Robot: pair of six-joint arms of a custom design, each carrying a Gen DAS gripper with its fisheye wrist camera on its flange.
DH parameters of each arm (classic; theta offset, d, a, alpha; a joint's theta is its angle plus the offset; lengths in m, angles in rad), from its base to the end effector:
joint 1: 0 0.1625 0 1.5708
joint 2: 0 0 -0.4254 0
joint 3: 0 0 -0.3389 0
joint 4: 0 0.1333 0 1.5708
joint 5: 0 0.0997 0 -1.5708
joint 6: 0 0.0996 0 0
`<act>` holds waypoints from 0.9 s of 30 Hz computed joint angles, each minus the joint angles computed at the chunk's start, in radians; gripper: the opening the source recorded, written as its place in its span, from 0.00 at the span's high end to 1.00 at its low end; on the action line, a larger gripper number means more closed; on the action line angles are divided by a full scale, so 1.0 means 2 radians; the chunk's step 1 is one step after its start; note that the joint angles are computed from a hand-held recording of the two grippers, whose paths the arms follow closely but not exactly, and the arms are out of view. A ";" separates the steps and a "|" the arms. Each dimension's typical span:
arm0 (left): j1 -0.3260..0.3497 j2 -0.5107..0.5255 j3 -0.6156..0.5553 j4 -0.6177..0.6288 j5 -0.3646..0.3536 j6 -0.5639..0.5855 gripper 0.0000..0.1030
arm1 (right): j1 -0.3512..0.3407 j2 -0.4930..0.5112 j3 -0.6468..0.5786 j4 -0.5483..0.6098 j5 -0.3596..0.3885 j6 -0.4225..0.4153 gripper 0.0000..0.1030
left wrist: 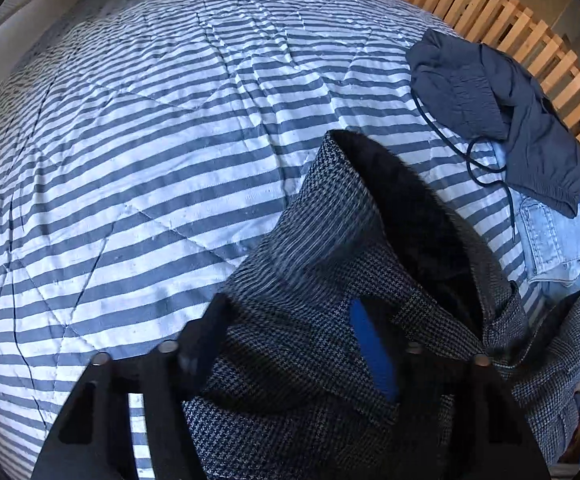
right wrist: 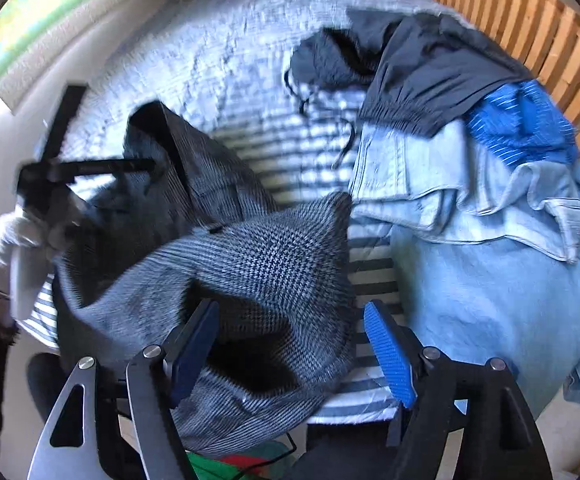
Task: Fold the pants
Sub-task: 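Lower the grey houndstooth shorts onto the open bed with the right gripper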
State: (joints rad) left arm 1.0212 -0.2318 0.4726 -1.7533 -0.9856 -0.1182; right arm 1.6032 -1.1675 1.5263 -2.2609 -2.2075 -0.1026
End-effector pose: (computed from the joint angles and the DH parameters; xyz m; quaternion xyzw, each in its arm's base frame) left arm -0.2771 -0.8128 0.0907 0.2131 0.9331 -0.0681 0.2815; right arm 0.0936 -0.6019 0.3915 0.0117 -0.9381 0.1457 0.3140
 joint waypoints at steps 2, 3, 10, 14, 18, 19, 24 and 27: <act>0.004 -0.008 0.007 -0.010 -0.020 -0.011 0.69 | -0.003 0.013 0.000 -0.007 -0.015 0.008 0.67; 0.004 -0.015 0.019 -0.022 -0.021 -0.016 0.78 | -0.004 0.015 0.001 -0.001 -0.016 0.013 0.88; -0.002 -0.067 0.096 -0.084 -0.033 -0.003 0.86 | 0.013 -0.017 0.035 -0.058 -0.026 0.017 0.91; -0.011 -0.104 0.153 -0.123 -0.036 0.005 0.86 | 0.023 -0.036 0.056 -0.095 -0.056 0.016 0.92; -0.017 -0.164 0.220 -0.183 -0.072 -0.019 0.87 | 0.044 -0.040 0.059 -0.122 -0.064 -0.001 0.92; -0.021 -0.185 0.247 -0.206 -0.073 -0.022 0.87 | 0.052 -0.042 0.059 -0.133 -0.063 -0.009 0.92; -0.053 -0.286 0.360 -0.291 -0.033 -0.030 0.87 | 0.115 -0.043 0.045 -0.202 -0.066 -0.085 0.92; -0.077 -0.346 0.411 -0.322 -0.001 -0.036 0.99 | 0.138 -0.030 0.012 -0.210 -0.052 -0.118 0.92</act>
State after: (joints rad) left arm 0.8680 -0.9248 1.2949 -2.3982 -0.9867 -0.1912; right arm 1.8794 -1.2278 1.5510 -2.6802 -2.3122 -0.3383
